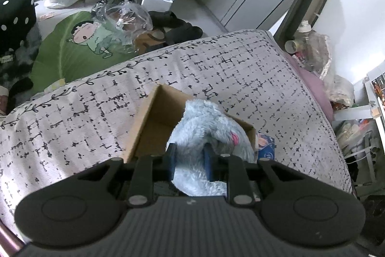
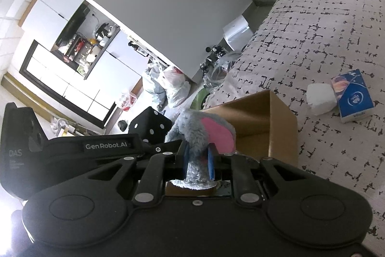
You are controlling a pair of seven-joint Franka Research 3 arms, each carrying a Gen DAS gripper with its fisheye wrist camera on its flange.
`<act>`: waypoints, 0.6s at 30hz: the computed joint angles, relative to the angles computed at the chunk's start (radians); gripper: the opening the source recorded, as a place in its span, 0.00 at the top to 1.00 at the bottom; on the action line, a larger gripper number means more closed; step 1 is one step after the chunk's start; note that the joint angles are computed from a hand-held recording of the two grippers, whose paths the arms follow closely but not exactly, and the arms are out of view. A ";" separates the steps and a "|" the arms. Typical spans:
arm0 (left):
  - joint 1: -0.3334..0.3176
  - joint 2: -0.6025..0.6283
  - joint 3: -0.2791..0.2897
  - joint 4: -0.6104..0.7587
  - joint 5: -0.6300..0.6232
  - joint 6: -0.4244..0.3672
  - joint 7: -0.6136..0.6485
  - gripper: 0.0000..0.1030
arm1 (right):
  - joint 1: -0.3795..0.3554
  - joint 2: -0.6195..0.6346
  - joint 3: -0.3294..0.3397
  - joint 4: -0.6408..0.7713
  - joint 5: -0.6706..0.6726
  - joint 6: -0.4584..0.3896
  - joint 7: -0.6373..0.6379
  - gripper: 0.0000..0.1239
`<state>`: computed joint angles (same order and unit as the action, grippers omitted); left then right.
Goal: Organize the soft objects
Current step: 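Carry the fluffy ball over the cardboard box and release it inside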
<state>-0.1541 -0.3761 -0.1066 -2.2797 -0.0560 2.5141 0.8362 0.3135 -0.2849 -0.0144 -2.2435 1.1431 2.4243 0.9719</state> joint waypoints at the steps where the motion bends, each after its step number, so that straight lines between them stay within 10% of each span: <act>1: 0.001 0.000 0.002 0.000 0.000 -0.003 0.001 0.79 | 0.001 0.001 0.002 0.002 -0.002 0.000 0.004 0.85; 10: 0.035 0.029 -0.022 0.061 0.080 -0.114 -0.026 0.73 | 0.000 0.001 0.007 0.014 -0.033 0.030 0.053 0.77; 18: 0.043 0.025 -0.053 0.109 0.161 -0.180 -0.085 0.47 | -0.012 -0.029 -0.014 0.015 -0.049 0.039 0.078 0.59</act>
<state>-0.1112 -0.3509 -0.1601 -2.1706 0.1046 2.3345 0.7512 0.3016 -0.3143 -0.0288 -2.2287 1.0938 2.4637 1.0499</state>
